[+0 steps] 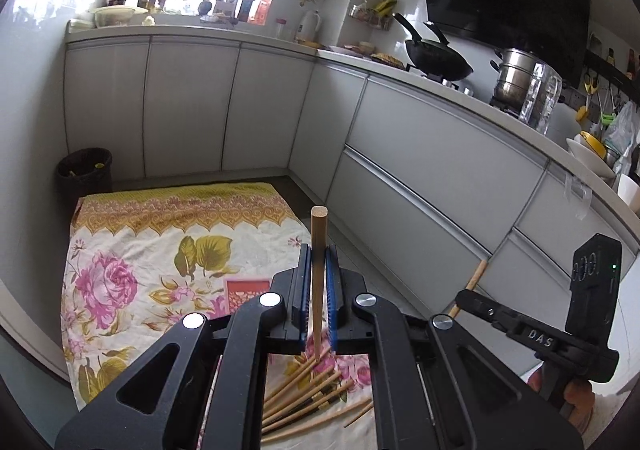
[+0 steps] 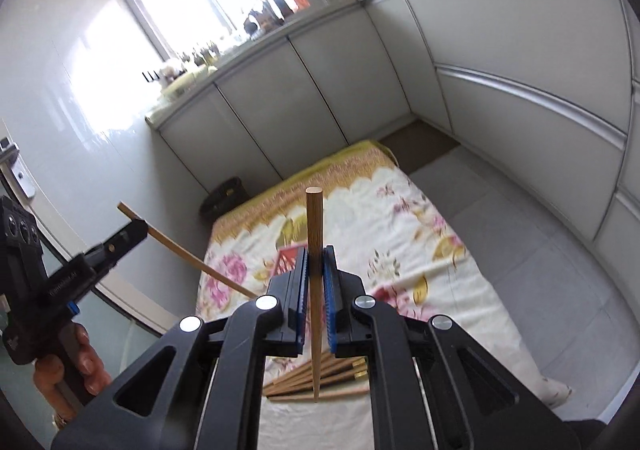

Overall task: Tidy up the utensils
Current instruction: 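Raise both chopsticks upright over the pink holder while the left gripper drops its chopstick in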

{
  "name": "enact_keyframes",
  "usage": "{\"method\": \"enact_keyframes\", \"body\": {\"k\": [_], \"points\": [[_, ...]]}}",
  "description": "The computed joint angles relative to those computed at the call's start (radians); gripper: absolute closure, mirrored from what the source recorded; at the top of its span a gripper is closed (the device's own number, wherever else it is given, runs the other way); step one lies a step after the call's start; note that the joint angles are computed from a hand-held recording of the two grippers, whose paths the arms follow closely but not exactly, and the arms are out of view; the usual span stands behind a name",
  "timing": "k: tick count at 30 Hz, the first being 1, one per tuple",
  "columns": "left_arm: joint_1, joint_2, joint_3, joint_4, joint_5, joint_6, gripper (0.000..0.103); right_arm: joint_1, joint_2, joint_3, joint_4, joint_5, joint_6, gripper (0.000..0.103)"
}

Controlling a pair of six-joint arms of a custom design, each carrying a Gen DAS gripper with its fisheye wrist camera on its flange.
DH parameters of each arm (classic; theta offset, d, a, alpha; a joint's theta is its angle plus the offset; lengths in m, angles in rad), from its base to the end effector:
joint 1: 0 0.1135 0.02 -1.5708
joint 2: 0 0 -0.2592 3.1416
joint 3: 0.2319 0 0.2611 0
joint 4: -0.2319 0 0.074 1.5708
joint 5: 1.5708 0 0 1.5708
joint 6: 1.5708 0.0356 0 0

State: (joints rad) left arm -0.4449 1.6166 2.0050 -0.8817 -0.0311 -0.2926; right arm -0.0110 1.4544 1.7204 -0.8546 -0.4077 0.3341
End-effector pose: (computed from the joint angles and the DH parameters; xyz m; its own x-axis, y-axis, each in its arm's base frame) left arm 0.3081 -0.1457 0.4723 -0.5262 -0.0685 -0.8476 0.2649 0.9339 -0.2400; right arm 0.3082 0.0107 0.4364 -0.6293 0.3080 -0.7135 -0.1199 0.8686 0.4807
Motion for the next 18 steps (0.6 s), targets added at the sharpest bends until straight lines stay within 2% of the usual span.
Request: {"method": "enact_keyframes", "body": {"k": [4, 9, 13, 18], "points": [[-0.008, 0.043, 0.070, 0.047, -0.136, -0.010, 0.097, -0.027, 0.061, 0.067, 0.123, -0.015, 0.057, 0.095], [-0.011, 0.155, 0.180, 0.038, -0.264, 0.006, 0.097, -0.033, 0.171, 0.158, 0.267, -0.029, 0.140, 0.095], [0.000, 0.213, 0.168, 0.062, -0.305, 0.016, 0.097, -0.007, 0.243, 0.223, 0.313, 0.012, 0.132, 0.095], [0.039, 0.231, 0.085, 0.112, -0.260, 0.006, 0.096, 0.018, 0.309, 0.280, 0.320, 0.030, 0.113, 0.095]]}}
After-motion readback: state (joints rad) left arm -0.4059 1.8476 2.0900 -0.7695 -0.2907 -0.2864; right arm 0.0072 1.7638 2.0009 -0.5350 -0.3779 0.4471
